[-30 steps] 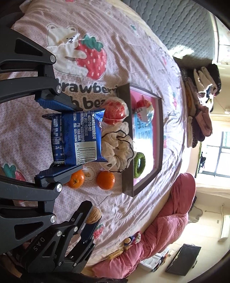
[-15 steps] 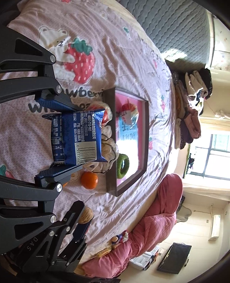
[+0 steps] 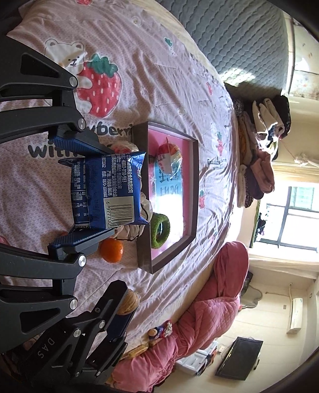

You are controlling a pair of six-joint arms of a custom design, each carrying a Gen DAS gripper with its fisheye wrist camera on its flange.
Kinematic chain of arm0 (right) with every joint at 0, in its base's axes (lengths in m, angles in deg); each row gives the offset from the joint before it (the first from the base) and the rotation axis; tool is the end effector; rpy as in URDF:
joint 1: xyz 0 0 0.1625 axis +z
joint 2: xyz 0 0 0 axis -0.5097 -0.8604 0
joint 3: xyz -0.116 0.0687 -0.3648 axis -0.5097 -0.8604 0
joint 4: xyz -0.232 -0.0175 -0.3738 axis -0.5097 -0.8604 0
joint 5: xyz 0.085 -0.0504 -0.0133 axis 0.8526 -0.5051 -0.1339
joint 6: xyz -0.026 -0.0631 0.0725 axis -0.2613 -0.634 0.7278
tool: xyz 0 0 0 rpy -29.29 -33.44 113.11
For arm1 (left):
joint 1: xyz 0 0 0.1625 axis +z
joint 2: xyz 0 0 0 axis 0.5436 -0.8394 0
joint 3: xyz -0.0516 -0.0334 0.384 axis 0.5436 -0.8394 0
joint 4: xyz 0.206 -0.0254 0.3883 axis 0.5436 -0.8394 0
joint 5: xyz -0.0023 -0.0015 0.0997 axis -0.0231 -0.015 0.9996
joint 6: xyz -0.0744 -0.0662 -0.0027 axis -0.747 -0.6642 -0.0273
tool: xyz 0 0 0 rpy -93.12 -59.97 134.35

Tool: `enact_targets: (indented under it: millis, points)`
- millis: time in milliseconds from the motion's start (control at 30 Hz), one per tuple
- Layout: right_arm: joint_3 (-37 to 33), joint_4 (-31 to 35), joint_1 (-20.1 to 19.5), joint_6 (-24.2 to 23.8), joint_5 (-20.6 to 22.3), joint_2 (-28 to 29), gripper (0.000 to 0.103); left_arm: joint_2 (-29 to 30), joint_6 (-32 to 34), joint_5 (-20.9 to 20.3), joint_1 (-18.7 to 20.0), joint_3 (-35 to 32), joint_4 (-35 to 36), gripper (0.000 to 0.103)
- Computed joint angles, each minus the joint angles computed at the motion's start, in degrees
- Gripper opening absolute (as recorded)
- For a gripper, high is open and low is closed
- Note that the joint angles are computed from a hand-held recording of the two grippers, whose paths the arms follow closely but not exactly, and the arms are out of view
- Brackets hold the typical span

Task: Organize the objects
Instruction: 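Lift the snack packet and walnut and carry both toward the tray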

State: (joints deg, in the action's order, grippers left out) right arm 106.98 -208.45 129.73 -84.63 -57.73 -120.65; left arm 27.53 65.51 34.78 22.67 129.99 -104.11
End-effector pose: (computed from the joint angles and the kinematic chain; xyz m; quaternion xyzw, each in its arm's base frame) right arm 0.2099 -0.6313 0.1604 0.3003 -0.8494 0.3770 0.2150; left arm -0.2010 -0.6509 0.1747 0.1957 0.8711 -0.3593 0.2717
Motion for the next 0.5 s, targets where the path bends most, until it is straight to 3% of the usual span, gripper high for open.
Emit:
enact_targets:
  millis: [500]
  points:
    - [-1.07, -1.05, 0.89, -0.80, 1.06, 0.21, 0.033, 0.79, 3.30, 2.03, -0.76, -1.61, -2.71, 0.056]
